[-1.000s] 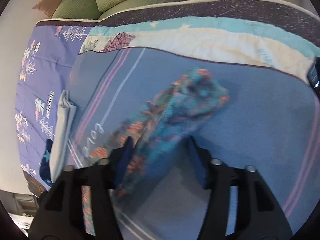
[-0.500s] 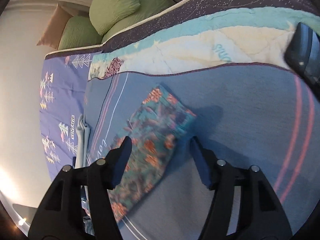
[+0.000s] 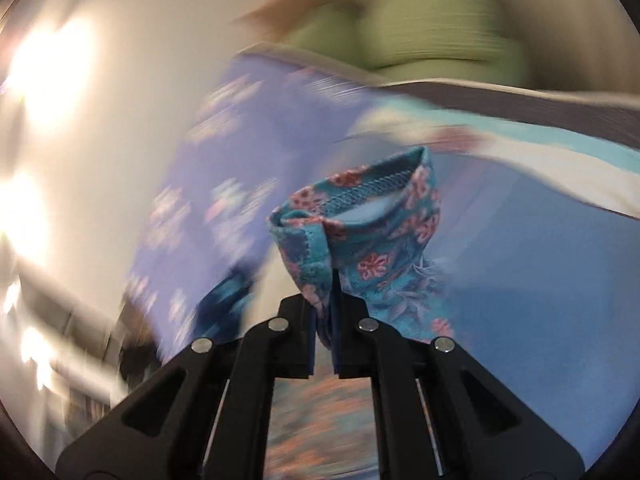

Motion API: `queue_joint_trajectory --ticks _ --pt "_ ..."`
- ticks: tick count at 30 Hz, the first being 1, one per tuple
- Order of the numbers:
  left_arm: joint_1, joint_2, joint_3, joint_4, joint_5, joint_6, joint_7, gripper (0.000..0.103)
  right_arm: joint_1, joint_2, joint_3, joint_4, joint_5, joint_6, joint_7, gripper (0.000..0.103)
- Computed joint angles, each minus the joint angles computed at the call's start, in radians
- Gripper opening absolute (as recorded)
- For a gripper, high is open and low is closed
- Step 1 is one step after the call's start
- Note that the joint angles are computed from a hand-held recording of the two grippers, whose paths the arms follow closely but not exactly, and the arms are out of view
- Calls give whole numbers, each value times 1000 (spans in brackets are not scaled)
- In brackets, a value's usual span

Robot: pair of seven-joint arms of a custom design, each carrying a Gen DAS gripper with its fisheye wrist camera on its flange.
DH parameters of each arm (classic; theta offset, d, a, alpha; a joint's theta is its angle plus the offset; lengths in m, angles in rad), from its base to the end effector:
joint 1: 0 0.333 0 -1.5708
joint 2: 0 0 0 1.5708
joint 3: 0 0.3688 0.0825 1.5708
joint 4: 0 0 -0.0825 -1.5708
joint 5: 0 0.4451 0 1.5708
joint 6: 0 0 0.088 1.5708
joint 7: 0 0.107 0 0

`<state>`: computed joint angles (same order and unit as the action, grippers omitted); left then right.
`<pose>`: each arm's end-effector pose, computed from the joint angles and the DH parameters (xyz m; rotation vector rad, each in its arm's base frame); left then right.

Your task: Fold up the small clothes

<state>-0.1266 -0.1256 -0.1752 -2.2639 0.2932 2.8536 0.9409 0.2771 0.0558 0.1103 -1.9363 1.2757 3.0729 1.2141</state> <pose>0.5588 -0.1936 0.5130 -1.9085 1.7783 -0.8264 0.6364 0.1749 0.5649 -1.0321 1.7267 -0.0969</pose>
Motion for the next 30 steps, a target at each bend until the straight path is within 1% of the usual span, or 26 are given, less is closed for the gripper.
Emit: queue_joint_trajectory --ticks 2,3,4,5,6,7,8,9,11,12,13,14,16,19,21,24,27,30 --pt "-15 -18 24 -22 -78 22 42 60 19 19 37 67 106 -73 -195 6" --pt "-24 -33 41 -38 -129 36 68 60 33 33 54 98 138 -144 -285 6" --pt "-32 -48 57 -56 -177 52 89 61 47 45 63 116 133 -215 -333 6" --pt "-41 -57 70 -68 -216 62 110 61 59 54 67 124 97 -266 -339 6" --pt "-74 -73 107 -88 -309 78 167 61 77 69 73 130 16 -332 -326 6" --pt "-109 -82 143 -101 -396 86 226 61 95 78 78 126 -53 -363 -310 6" --pt "-157 -91 188 -112 -500 89 304 61 112 86 81 119 -124 -379 -290 6" --pt "-228 -100 252 -119 -643 83 420 61 134 94 82 106 -220 -385 -256 6" --pt "-329 -109 342 -116 -872 52 607 61 159 103 81 85 -346 -381 -199 6" --pt "-385 -112 395 -108 -1013 25 719 61 170 106 80 73 -404 -379 -170 6" --pt "-419 -112 430 -98 -1120 -9 806 61 174 105 80 64 -437 -380 -150 6" --pt "-438 -109 453 -85 -1206 -47 872 61 179 105 77 55 -481 -381 -120 6" --pt "-442 -96 458 -63 -1292 -99 937 61 184 107 80 52 -526 -373 -85 6" --pt "-424 -68 447 -28 -1360 -176 986 61 186 95 88 31 -551 -359 -67 6" --pt "-404 -38 431 5 -1374 -221 975 61 197 100 88 31 -593 -337 -41 6" --pt "-368 6 399 55 -1367 -267 953 62 220 99 87 17 -676 -293 8 6" --pt "-332 50 367 103 -1374 -300 927 61 230 96 82 5 -748 -269 46 6" --pt "-294 80 339 139 -1414 -343 923 61 237 89 83 -11 -807 -242 58 10"
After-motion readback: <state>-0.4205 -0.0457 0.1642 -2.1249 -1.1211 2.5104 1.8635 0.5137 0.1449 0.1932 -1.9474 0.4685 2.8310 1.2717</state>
